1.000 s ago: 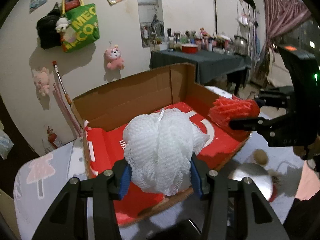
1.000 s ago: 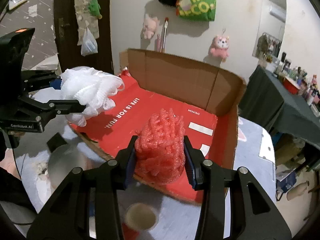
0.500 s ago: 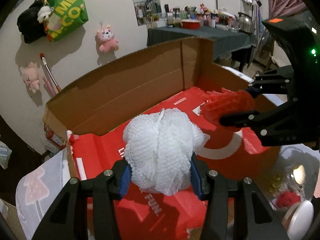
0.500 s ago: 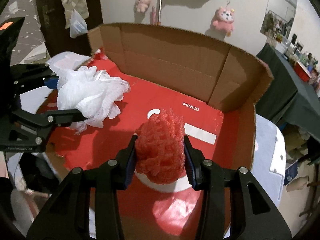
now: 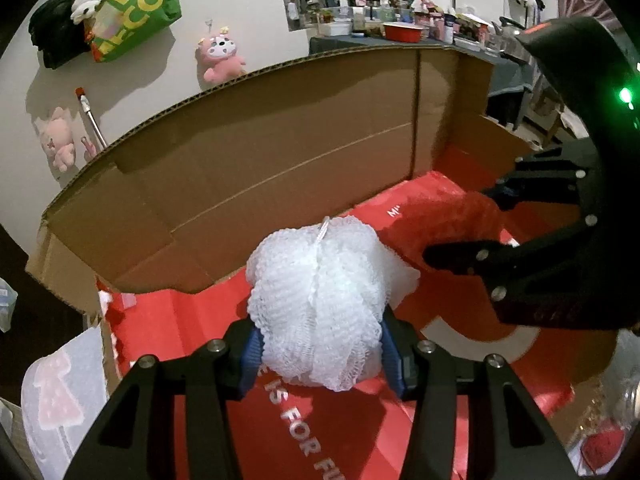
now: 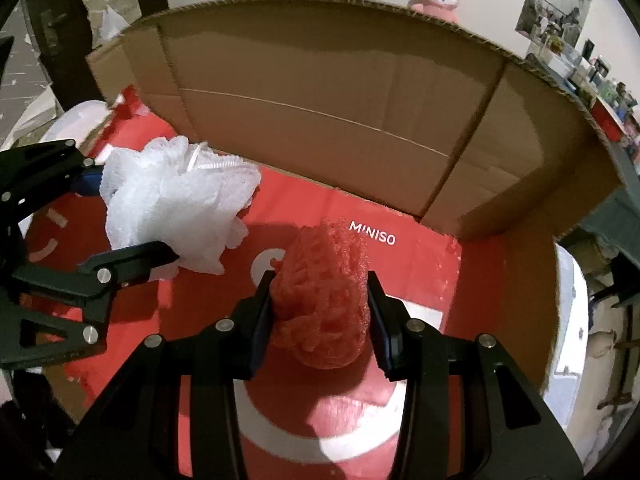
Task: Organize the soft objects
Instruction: 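Carry both puffs over the red-lined cardboard box with both tools, then open both tools to drop the puffs into the box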
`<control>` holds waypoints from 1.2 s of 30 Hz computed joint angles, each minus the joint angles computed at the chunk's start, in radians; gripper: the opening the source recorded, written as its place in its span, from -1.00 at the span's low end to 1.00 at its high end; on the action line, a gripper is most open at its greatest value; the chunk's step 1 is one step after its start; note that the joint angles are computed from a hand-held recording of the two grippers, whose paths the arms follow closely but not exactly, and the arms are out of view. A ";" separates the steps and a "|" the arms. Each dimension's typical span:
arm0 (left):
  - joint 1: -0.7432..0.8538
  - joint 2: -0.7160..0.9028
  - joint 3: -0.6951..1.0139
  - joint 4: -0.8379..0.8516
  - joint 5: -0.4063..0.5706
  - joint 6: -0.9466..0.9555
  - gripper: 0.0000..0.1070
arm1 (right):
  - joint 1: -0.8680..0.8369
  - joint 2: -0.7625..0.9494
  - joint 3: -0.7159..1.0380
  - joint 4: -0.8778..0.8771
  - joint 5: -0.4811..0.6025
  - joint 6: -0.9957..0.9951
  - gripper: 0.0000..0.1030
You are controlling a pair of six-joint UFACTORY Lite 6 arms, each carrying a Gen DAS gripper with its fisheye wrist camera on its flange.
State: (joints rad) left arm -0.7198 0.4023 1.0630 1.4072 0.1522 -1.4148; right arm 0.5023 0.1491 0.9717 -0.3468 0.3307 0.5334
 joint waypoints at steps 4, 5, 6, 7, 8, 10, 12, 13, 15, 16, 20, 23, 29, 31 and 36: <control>0.011 0.060 0.034 0.086 -0.003 -0.097 0.02 | -0.008 0.046 0.023 -0.001 -0.019 0.003 -0.16; 0.014 0.062 0.033 0.128 -0.004 -0.135 0.03 | -0.007 0.048 0.025 -0.001 -0.018 0.002 -0.16; 0.016 0.061 0.031 0.155 -0.006 -0.164 0.04 | -0.004 0.046 0.025 -0.025 -0.015 0.024 -0.16; 0.020 0.058 0.030 0.156 -0.013 -0.167 0.04 | -0.003 0.042 0.022 -0.040 -0.014 0.037 -0.16; 0.023 0.054 0.029 0.141 -0.018 -0.154 0.05 | -0.007 0.042 0.023 -0.035 -0.016 0.030 -0.16; 0.026 0.053 0.031 0.127 -0.018 -0.139 0.07 | -0.011 0.042 0.024 -0.016 -0.017 0.017 -0.15; 0.024 0.062 0.043 0.091 -0.015 -0.104 0.10 | -0.011 0.039 0.022 -0.007 -0.016 0.013 -0.15; 0.024 0.062 0.042 0.091 -0.013 -0.104 0.10 | -0.012 0.040 0.022 -0.016 -0.017 0.019 -0.14; 0.022 0.069 0.049 0.091 -0.008 -0.104 0.14 | -0.015 0.034 0.017 -0.009 -0.018 0.009 -0.12; 0.020 0.074 0.055 0.082 -0.005 -0.095 0.15 | -0.018 0.032 0.015 -0.001 -0.017 -0.001 -0.09; 0.016 0.064 0.046 0.091 0.006 -0.106 0.25 | -0.012 0.045 0.017 -0.036 -0.014 0.031 -0.03; 0.019 0.049 0.033 0.060 0.003 -0.081 0.27 | -0.008 0.035 0.000 -0.066 -0.014 0.065 0.11; 0.011 -0.011 -0.018 0.037 0.025 -0.070 0.40 | 0.004 -0.007 -0.031 -0.133 -0.001 0.144 0.25; 0.008 -0.045 -0.047 0.081 0.029 -0.123 0.45 | 0.013 -0.035 -0.043 -0.158 0.016 0.176 0.28; -0.018 -0.188 -0.141 0.136 0.057 -0.215 0.71 | 0.054 -0.136 -0.079 -0.233 0.068 0.266 0.47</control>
